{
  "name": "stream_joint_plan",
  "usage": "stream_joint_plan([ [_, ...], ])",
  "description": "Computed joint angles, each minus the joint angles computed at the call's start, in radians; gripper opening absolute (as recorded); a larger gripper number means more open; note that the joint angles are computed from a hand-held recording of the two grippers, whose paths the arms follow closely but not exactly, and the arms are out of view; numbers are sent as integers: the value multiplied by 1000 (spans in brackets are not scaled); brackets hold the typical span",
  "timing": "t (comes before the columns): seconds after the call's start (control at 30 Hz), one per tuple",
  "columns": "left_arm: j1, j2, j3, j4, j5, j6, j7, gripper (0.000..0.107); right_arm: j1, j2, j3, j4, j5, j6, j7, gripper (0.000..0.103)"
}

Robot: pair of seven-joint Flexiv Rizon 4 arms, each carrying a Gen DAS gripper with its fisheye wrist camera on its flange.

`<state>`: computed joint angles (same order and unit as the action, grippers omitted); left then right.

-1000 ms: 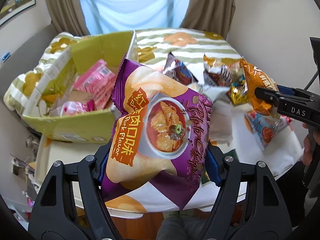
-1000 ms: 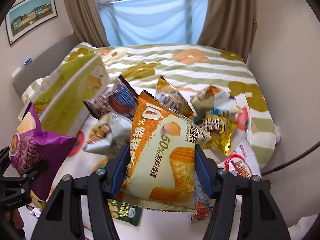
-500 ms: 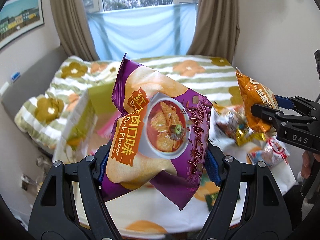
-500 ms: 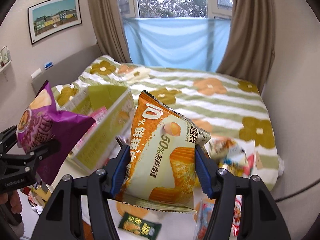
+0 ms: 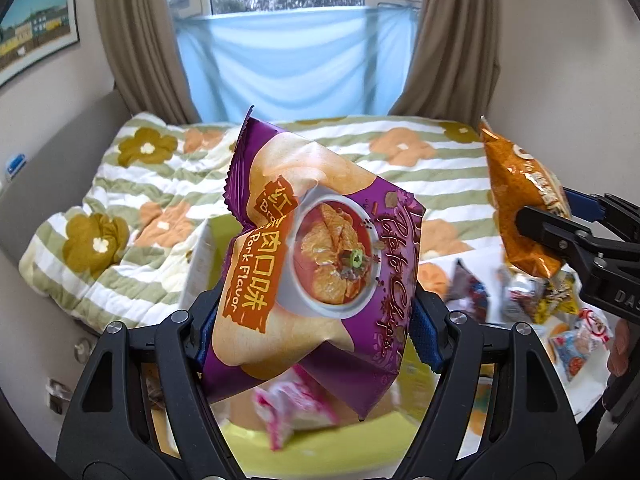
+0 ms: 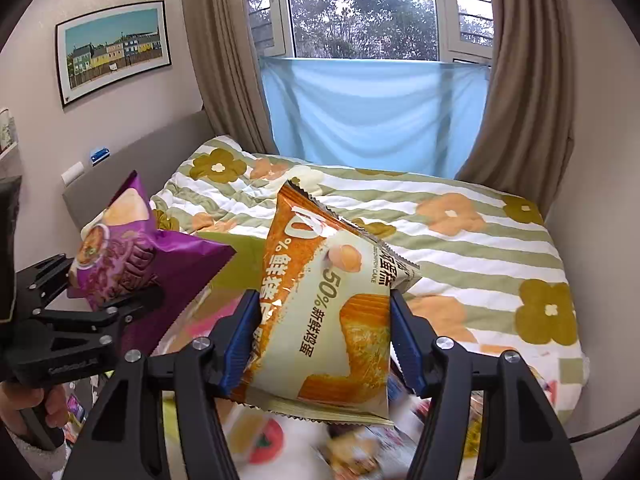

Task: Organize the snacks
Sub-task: 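Lift both held bags and carry them over the cardboard box, then release purple bag into box with left tool while right tool drops orange pack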

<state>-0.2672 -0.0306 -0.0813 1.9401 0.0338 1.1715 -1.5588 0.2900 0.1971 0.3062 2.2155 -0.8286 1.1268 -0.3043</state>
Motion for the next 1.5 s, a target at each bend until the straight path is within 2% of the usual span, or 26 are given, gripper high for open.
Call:
stream_joint_plan([
  [0.13,43,-82,8,-42,-106,-26,140,73,32,-123,-11,-98,-39,-28,49,58],
  [0.27,74,-154,10,-80,-167,-63,222,74,84,-205,-43,-160,-45,-50,64,58],
  [0.37,85,-192,14,-103,-188,-79,247,87,117,-255,-65,-198,-27,-59,56,58],
  [0.4,83,-204,20,-113,-178,-86,242,94,127,-269,-71,-208,-21,-61,50,58],
  [0.47,77,-215,39,-128,-142,-97,216,100,145,-293,-81,-228,-2,-65,26,58],
  [0.6,92,-200,34,-87,-181,-86,231,100,169,-315,-96,-240,9,-53,-3,58],
  [0.73,87,-169,54,-49,-160,-103,175,100,176,-331,-102,-236,43,-9,-60,58],
  [0.87,97,-142,49,-15,-173,-103,179,100,181,-358,-103,-257,119,10,-157,58],
  [1.0,91,-140,59,-19,-116,-97,141,100,191,-393,-115,-284,167,14,-202,58],
  [1.17,100,-130,52,-2,-139,-99,140,100,197,-435,-109,-325,285,5,-262,59],
  [1.23,101,-128,52,3,-137,-107,139,100,212,-433,-128,-316,268,12,-236,68],
  [1.27,101,-126,53,4,-133,-114,137,100,221,-427,-144,-301,237,25,-199,87],
  [1.3,101,-123,54,8,-131,-118,136,100,222,-422,-148,-289,227,41,-178,99],
  [1.37,101,-113,52,21,-140,-125,135,100,221,-403,-155,-254,208,85,-120,99],
  [1.5,100,-81,50,58,-150,-134,155,100,218,-370,-144,-212,185,75,-54,99],
])
